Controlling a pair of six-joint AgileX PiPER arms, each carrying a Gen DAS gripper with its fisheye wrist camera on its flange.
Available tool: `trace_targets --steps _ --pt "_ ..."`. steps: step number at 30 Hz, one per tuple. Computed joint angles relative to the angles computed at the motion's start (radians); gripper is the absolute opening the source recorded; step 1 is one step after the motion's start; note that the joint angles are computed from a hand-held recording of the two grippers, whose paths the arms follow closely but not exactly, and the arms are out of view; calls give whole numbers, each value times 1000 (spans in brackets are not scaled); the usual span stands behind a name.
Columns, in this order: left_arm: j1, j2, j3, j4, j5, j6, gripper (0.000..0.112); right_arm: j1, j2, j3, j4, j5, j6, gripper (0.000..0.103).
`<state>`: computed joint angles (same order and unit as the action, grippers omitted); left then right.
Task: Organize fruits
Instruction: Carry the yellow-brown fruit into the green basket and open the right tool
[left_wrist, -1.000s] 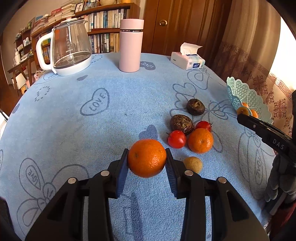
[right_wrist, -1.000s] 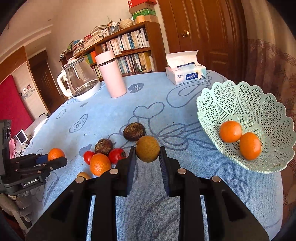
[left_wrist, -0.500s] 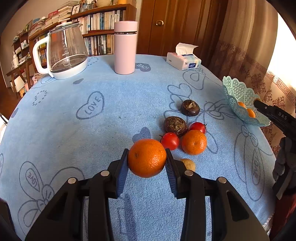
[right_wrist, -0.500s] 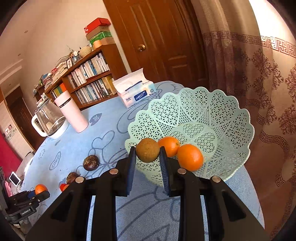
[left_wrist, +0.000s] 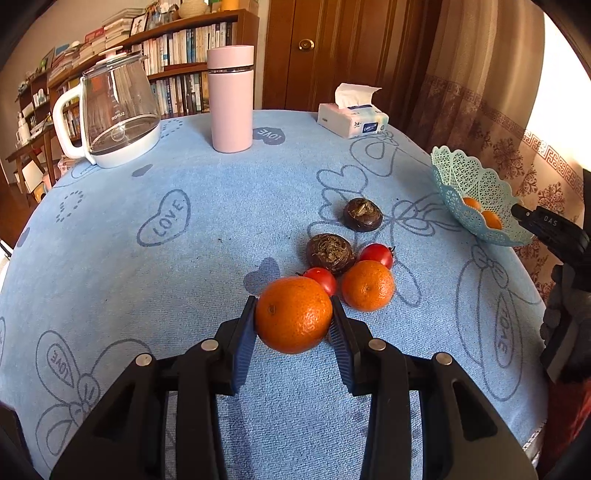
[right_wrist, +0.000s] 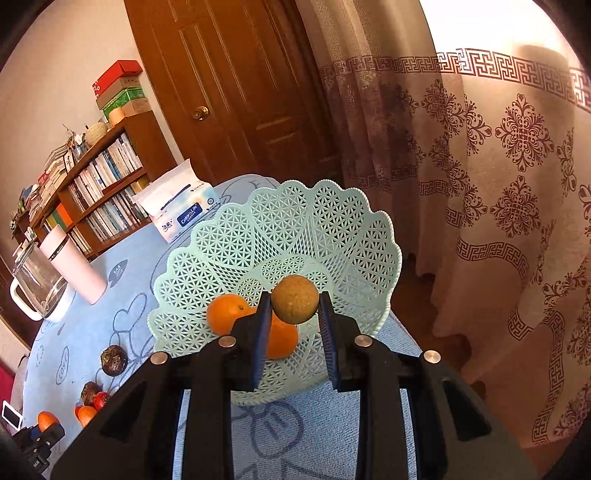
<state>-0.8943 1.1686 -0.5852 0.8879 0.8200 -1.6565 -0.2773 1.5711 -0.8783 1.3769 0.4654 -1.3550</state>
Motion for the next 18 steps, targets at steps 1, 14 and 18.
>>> trace_targets --steps 1,14,18 --pt "-2 8 -8 0 1 5 38 7 -3 4 14 -10 -13 29" --pt "-9 149 -171 6 -34 119 38 -37 -40 57 250 -11 -167 40" --pt "-5 220 -247 12 -56 161 38 -45 -53 73 307 -8 -206 45"
